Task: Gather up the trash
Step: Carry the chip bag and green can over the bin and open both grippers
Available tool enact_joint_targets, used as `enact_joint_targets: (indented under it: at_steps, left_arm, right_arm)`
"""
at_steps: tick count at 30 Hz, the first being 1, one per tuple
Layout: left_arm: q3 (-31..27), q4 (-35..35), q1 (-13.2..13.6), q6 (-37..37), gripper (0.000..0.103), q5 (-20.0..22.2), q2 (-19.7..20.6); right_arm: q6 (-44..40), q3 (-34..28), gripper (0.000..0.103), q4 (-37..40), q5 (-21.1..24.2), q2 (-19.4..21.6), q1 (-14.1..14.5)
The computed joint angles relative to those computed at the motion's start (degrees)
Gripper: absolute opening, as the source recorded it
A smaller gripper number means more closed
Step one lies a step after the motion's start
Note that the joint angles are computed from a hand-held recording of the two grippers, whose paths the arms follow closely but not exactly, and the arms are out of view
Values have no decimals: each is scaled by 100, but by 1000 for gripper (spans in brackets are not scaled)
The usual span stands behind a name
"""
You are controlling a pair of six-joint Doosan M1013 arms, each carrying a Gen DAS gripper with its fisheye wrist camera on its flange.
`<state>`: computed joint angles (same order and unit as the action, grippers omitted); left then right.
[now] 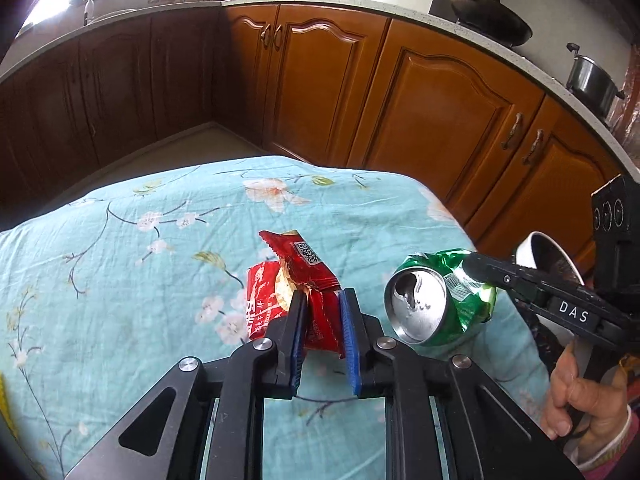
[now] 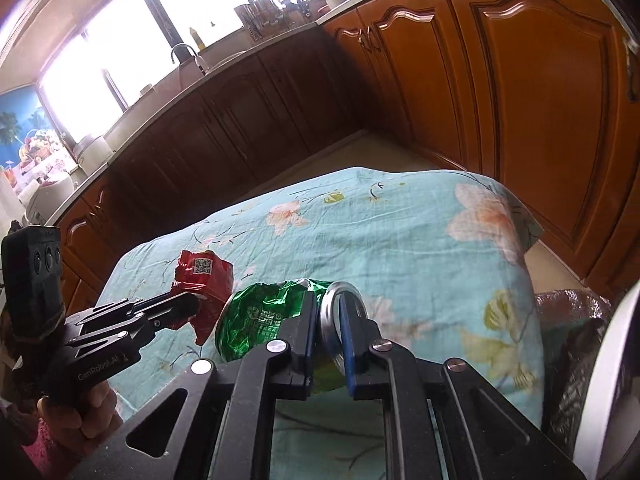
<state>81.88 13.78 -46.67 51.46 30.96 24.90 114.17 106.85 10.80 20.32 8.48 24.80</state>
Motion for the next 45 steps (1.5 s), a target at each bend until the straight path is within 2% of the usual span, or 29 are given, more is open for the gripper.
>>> enact_joint_targets:
  at_steps: [5,10,13,15,18,20,22,29,35,45]
  left_arm:
    - [351,-438,-116,249,16,-284,-304]
    - [628,-758,-211,414,16,-429,-554]
    - [701,-629,-267,308,16,-417,-625]
    - [739,-611,-300,311,16,-378,-671]
    - [769,-462,-367,172,16,-320,-723]
    - [760,-347,-422,45,16,-271,-752]
    - [766,-287,-460,-4,16,-262,-783]
    - [649,-521,-635,325,16,-263,-734]
    - [398,-895,-814,868,16,-162,-572]
    - [-122,-925,-1046,1232,16,201,-277]
  right_arm:
    - [1298,368,11,-1279,53,-429,220]
    - [1976,587,11,-1932,423,-643,439]
    - [1781,661,11,-1645,596,-657,456]
    - [1625,665,15,-1442,700,-631,465]
    - [1753,690,15,-1569,669,-644,509]
    - [1921,700,11,-1722,702,-689,552]
    - [2239,738,10,-2081,699,-755,620]
    - [3651,1041,10,-3237,641,-1251,734]
    - [4822,1296,10,-4195,945,-1743,805]
    - [5640,1640,10,-4690,1216,-2294,723]
